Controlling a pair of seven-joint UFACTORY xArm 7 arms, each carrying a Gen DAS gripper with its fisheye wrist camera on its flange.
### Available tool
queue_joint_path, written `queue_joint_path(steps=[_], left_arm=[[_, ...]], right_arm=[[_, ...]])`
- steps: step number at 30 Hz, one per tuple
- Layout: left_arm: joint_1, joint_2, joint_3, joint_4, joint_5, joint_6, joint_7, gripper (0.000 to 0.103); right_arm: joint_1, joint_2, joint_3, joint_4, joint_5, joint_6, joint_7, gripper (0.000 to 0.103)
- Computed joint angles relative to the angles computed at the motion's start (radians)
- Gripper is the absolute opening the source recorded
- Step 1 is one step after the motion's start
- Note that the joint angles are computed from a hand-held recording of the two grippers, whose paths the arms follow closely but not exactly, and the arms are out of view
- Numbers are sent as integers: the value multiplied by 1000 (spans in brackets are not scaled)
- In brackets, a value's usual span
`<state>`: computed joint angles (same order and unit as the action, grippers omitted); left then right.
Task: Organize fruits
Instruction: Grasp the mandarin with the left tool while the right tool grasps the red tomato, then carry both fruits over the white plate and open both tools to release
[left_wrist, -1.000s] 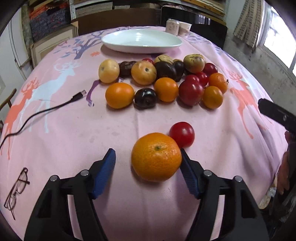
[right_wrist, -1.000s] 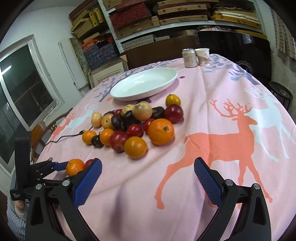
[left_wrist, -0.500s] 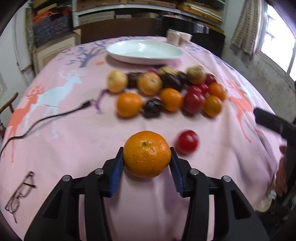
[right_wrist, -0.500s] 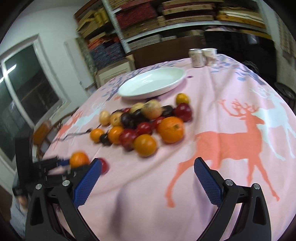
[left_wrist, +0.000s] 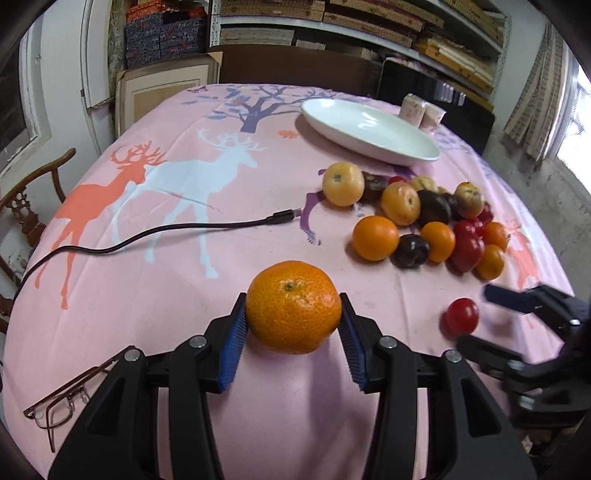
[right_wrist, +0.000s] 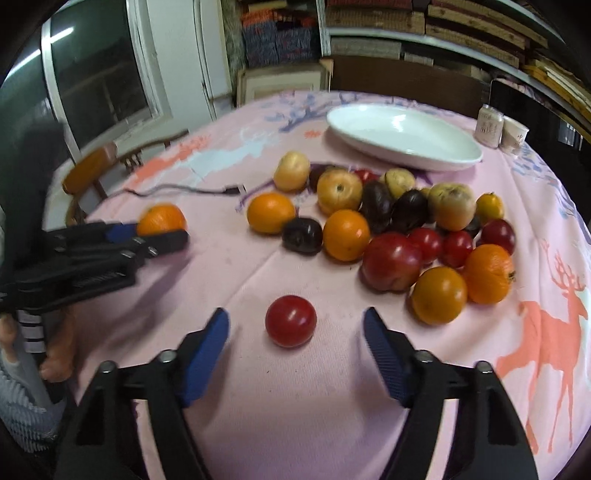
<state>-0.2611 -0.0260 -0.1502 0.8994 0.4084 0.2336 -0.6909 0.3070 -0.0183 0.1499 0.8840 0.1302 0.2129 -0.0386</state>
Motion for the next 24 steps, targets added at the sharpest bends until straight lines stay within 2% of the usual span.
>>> queue_joint_path(steps=[2, 4, 6, 8, 11, 16, 18, 21, 24], left_arm=[[-4, 2, -1, -4, -22, -12, 21, 46], [-7, 2, 0, -9, -45, -22, 45, 46], [-10, 4, -1, -8, -69, -20, 69, 46], [-14, 6, -2, -5, -91, -11, 93, 46], [-21, 16, -5, 11, -94, 16, 109, 46], [-37, 47, -4, 79, -131, 73, 173, 46], [-44, 73, 5, 149, -72, 104, 146, 46], [-64, 150, 20, 317, -7, 155, 131, 46], [-78, 288, 24, 551, -69, 215, 213, 46]], right_arm=[[-3, 21, 1, 20, -52, 24, 53, 54], [-5, 35, -3, 36, -118, 44, 114, 46], [-6, 42, -3, 43, -148, 45, 124, 41], [0, 48, -1, 48, -200, 42, 150, 31], [5, 42, -1, 34, -247, 21, 166, 29], [-6, -1, 1, 22, -2, 13, -34, 29], [-12, -29, -24, 43, 110, 14, -135, 29], [-37, -23, -63, 129, 193, 18, -205, 29], [-85, 51, -83, 272, 219, 32, -209, 29]])
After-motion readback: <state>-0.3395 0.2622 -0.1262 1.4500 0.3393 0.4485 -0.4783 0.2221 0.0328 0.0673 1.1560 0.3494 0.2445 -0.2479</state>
